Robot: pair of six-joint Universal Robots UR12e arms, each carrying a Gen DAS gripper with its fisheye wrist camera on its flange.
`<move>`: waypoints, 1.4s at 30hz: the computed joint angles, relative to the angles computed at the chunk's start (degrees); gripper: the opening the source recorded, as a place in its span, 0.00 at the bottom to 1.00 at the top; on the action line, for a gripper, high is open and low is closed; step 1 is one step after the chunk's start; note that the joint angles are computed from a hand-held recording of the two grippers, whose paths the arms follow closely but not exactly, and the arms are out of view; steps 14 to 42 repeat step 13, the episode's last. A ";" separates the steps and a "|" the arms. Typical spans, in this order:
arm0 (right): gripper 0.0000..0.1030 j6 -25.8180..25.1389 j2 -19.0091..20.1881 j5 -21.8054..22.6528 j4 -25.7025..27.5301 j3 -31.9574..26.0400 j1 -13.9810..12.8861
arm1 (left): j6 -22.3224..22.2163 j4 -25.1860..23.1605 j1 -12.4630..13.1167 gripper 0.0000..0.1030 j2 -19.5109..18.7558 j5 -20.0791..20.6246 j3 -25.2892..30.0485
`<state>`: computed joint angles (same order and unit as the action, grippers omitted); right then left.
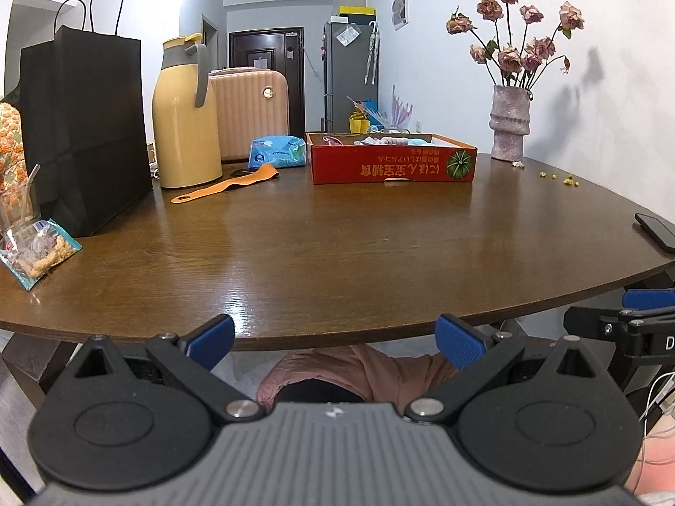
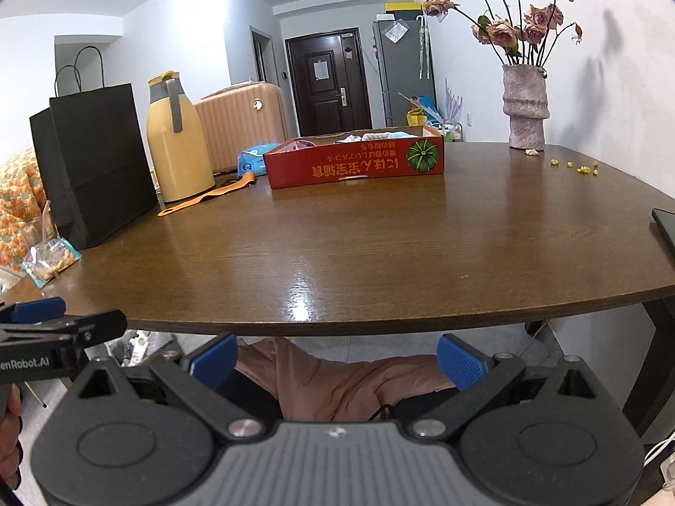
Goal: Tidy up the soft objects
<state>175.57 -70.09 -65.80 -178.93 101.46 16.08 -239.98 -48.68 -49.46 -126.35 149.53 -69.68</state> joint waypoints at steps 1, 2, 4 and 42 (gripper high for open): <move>0.98 0.05 0.01 -0.01 0.06 -0.01 0.00 | 0.10 0.09 -0.02 1.00 -0.02 0.04 -0.01; 0.98 0.07 0.01 0.02 0.11 -0.02 -0.04 | 0.43 0.60 -0.05 1.00 -0.06 0.12 -0.08; 0.98 0.05 0.00 -0.01 0.27 -0.06 -0.04 | 1.03 1.39 -0.10 1.00 -0.12 0.21 -0.15; 0.98 -0.52 -0.08 0.31 0.15 0.06 -0.13 | 4.61 4.53 -0.24 1.00 -0.63 -0.04 -0.04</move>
